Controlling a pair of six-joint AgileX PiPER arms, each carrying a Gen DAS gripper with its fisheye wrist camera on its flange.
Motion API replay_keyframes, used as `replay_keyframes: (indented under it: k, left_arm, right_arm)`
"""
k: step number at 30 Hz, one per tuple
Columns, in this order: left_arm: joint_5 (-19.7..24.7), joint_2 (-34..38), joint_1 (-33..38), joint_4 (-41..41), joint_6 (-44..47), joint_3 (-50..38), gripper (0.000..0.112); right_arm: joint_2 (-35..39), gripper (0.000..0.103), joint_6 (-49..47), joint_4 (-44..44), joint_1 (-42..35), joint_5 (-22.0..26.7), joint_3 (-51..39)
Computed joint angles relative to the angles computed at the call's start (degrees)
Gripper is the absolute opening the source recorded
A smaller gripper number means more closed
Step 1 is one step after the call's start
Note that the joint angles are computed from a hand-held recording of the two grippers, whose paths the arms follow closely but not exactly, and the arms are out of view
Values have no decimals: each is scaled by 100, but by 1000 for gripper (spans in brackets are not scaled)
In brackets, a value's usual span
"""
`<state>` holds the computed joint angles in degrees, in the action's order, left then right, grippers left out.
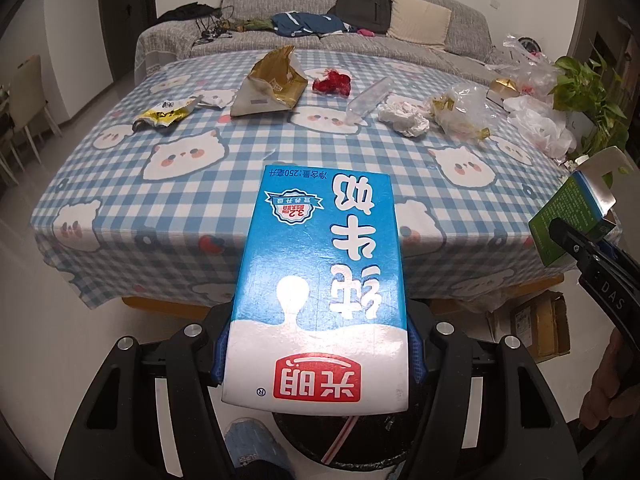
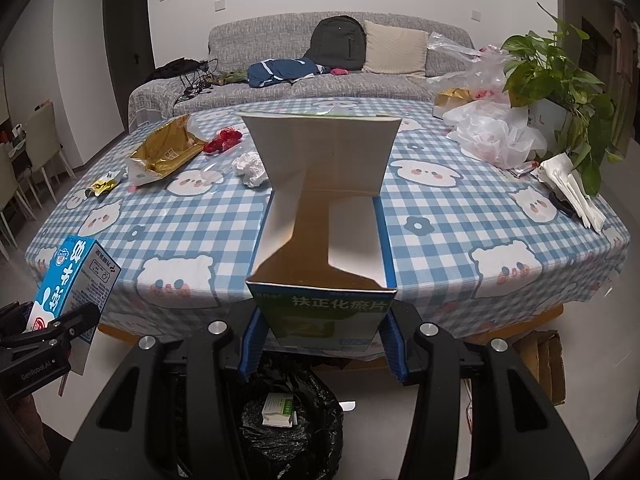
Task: Collect trash
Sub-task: 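Carry the milk carton with the left tool while the right tool carries the green box to the bin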
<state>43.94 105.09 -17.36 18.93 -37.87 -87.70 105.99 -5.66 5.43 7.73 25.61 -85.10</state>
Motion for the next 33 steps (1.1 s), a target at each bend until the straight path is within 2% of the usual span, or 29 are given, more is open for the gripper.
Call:
replay_keyframes:
  k: [16,21,29,33]
  left_arm:
    - [-483,-772,-575,526,-1095,1449,62]
    - [-734,-642,-688,682,-1396,1744,62]
    - [-1456,-159,-693,871,-1709,2129,62]
    - [-1655,112,-683,937,-1817,2156,62]
  right_arm:
    - [-797,47,-676,487,-44,-748,1769]
    - [-853,47,-730,512,-8,-938,2164]
    - [-593,47,-705,483,44,-1252,2438]
    - [-357,47,-1121,944,-99,-1274,2428]
